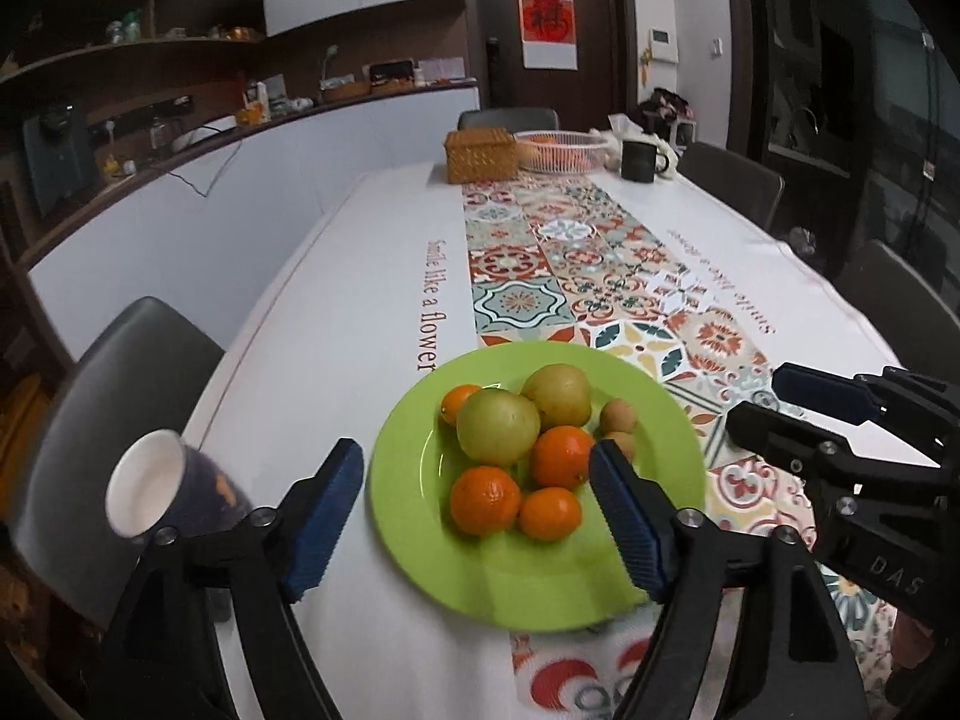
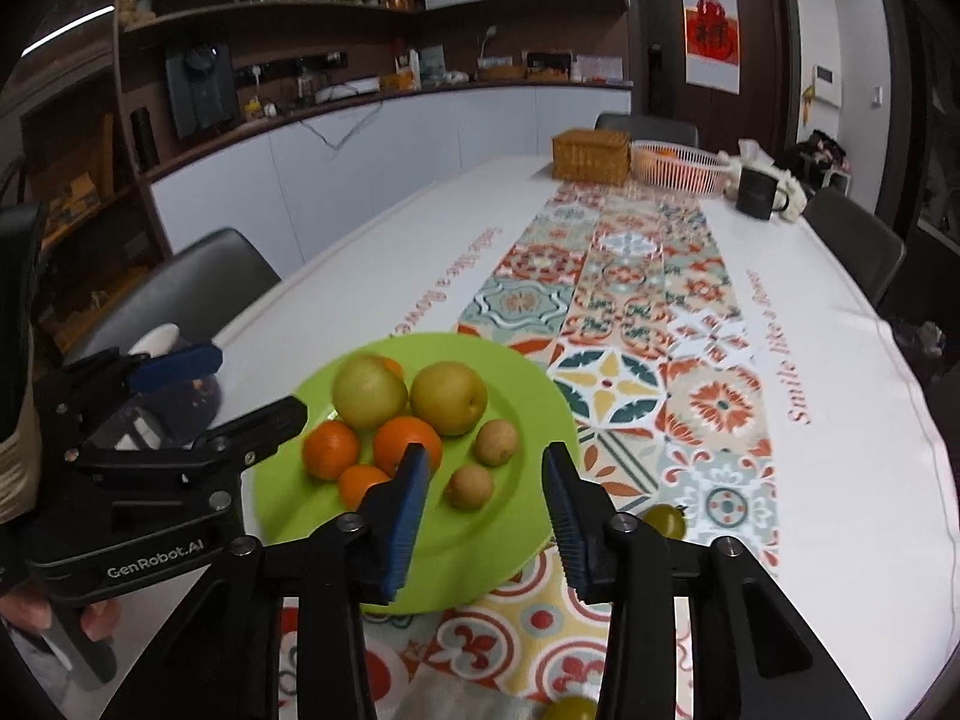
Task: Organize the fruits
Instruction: 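Withdraw both tools from the plate toward the limes on the runner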
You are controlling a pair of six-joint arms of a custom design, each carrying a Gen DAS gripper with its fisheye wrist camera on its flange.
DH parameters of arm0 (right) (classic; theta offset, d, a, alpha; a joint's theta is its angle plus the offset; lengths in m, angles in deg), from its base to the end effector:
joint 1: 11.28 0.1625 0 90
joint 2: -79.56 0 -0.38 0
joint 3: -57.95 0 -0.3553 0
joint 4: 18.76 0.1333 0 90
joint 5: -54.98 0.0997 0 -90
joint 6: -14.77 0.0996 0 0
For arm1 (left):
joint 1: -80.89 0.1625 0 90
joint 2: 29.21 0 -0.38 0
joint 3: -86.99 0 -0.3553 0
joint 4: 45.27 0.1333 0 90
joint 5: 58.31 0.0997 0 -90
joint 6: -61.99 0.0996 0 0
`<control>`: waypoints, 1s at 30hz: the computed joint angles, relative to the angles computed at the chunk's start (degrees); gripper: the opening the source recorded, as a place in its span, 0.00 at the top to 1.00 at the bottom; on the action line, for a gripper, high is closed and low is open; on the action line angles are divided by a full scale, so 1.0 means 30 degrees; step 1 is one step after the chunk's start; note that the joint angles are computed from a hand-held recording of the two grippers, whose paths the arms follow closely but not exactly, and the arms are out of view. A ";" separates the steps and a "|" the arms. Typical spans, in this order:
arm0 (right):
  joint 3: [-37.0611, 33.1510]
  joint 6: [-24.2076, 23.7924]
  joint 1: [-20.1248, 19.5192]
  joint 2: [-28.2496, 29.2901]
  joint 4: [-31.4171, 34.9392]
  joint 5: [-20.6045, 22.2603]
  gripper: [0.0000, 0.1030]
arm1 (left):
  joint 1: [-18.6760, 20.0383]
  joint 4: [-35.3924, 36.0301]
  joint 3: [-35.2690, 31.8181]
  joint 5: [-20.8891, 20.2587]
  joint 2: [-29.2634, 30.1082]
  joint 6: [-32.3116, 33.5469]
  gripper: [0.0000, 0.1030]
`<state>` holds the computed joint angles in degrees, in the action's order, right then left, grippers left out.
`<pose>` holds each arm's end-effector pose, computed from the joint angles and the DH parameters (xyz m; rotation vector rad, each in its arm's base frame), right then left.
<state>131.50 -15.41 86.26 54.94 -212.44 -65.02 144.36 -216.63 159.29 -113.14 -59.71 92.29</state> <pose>0.1755 -0.6898 0.0846 0.4344 -2.2428 1.0299 -0.1515 -0.7302 0.1193 0.8967 2.2292 -0.8332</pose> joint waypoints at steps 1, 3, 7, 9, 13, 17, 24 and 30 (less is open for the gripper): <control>0.0502 -0.0119 0.0099 -0.0297 -0.0381 0.0082 0.60 | -0.0151 -0.0366 0.0593 0.0100 -0.0352 -0.0112 0.23; 0.1279 -0.0254 0.0238 -0.0738 -0.0986 0.0182 0.52 | -0.0414 -0.1044 0.1679 0.0118 -0.1005 -0.0376 0.19; 0.3252 -0.0710 0.0509 -0.1822 -0.2618 0.0420 0.49 | -0.1014 -0.2037 0.3630 0.0205 -0.2110 -0.0797 0.16; 0.4186 -0.0842 0.0564 -0.2377 -0.3205 0.0568 0.46 | -0.1397 -0.2652 0.4665 0.0349 -0.2602 -0.0949 0.15; 0.5825 -0.1503 0.0603 -0.3289 -0.4335 0.0594 0.44 | -0.1988 -0.3483 0.6266 0.0613 -0.3276 -0.1428 0.13; 0.7418 -0.1972 0.0413 -0.4247 -0.5058 0.0625 0.44 | -0.2522 -0.3959 0.7591 0.0678 -0.3597 -0.1984 0.13; 0.9605 -0.2512 -0.0283 -0.5541 -0.5966 0.0600 0.44 | -0.3147 -0.4390 0.8538 0.0463 -0.3038 -0.2356 0.13; 1.0788 -0.2389 -0.1176 -0.6204 -0.5980 0.0739 0.44 | -0.3026 -0.3516 0.8003 -0.0388 -0.1966 -0.2831 0.13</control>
<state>163.86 -22.57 82.74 36.33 -230.38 -62.80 135.28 -227.18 183.30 -114.31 -65.61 83.80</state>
